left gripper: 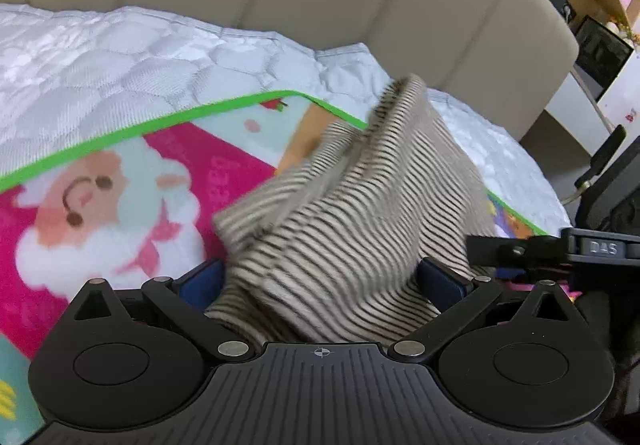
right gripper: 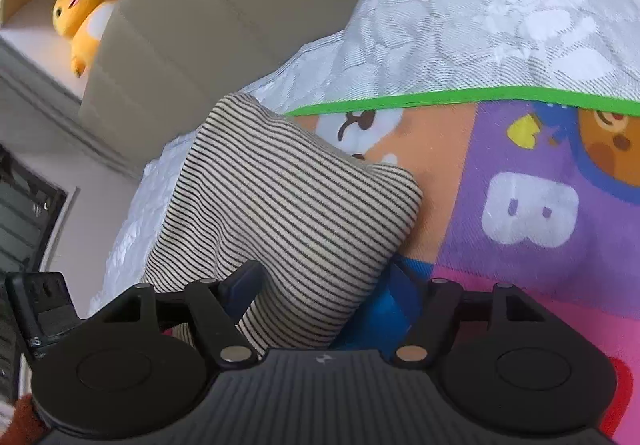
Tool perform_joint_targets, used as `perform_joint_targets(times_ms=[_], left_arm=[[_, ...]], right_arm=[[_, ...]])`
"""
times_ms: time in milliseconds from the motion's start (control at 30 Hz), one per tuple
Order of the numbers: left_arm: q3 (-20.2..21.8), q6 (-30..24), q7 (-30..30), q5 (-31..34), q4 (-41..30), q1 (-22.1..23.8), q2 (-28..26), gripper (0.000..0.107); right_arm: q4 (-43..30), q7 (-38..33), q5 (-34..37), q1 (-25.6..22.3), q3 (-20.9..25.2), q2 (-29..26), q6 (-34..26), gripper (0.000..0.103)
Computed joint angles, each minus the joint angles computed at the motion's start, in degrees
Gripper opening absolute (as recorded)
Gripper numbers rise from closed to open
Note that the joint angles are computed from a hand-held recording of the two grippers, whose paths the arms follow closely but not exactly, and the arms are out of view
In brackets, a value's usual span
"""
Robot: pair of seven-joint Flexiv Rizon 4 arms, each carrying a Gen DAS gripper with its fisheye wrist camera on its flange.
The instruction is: Fold clothes
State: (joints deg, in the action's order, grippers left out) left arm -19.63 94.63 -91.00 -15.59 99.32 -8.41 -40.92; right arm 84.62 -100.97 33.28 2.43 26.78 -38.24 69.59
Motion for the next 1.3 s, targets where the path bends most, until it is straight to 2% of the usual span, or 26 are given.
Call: perform_joint_targets(times_ms=[100,233,367,400,533,633,767,900,933,1067,1133,1233,1300], left_arm=[[0.8,1.7,-1.3,0.2,1.2,-2.0,0.6,0.103],[-2.5,3.9,-3.5,0.7,3.5,-1.1,0.9,0.103],[1.0,2.8,-4.8,1.5,3.3,-6.2,1.5,0.103],[0.7,3.6,-5.6,1.3,3.3,-6.5,1.3,0.103],[-5.1,7.8,-7.9,3.1,3.9,-3.4,-0.2,0.103],[-5.5,6.7,-5.8,6.6,4.0,-2.6,0.5,0.103],[-13.8,8.1,-3.3,11.1,8.7,6.6,1.4,0.103],[-22.5,12.5,-5.9,15.5,13.9,16.9,1.2,0.103],[-23.6,14.1,-7.3,16.6,14.8,18.5,1.0,0.103],[-20.5,18.9,-13.6,17.2,16.8,18.5,3.0,0.103],[-19.9,22.3,-17.9,16.9,17.3,18.7,2.4,0.103],[-18.3,24.9,-23.7,15.0,15.8,16.7,0.8,0.103],[-15.5,23.2,-25.4,13.0,13.7,13.9,0.6,0.103]], right_arm=[[0.2,-1.7,-1.5,0.2,-0.4,0.5,-1.3,0.071],[0.1,-3.1,-2.8,0.1,-1.3,1.2,-3.0,0.071],[-0.4,-6.1,-5.5,0.8,-2.7,1.7,-5.0,0.071],[-0.7,-7.0,-6.5,1.1,-3.2,1.7,-5.4,0.071],[-3.0,-8.2,-11.7,3.9,-6.3,0.9,-5.9,0.074],[-4.9,-7.7,-16.1,6.6,-8.5,-0.3,-3.8,0.074],[-6.2,-8.6,-22.8,10.0,-10.1,-2.0,-1.1,0.074],[-1.6,-11.0,-29.5,12.4,-11.3,-1.1,4.0,0.074],[0.0,-11.3,-30.7,12.6,-11.4,-0.5,5.5,0.074],[6.7,-10.1,-32.4,11.2,-10.1,3.2,9.5,0.076],[9.7,-6.7,-29.7,9.0,-8.0,5.7,9.3,0.094],[11.6,-4.1,-20.9,2.2,-1.0,7.8,4.3,0.098],[11.3,-1.2,-16.5,1.1,-0.5,7.6,-0.8,0.098]])
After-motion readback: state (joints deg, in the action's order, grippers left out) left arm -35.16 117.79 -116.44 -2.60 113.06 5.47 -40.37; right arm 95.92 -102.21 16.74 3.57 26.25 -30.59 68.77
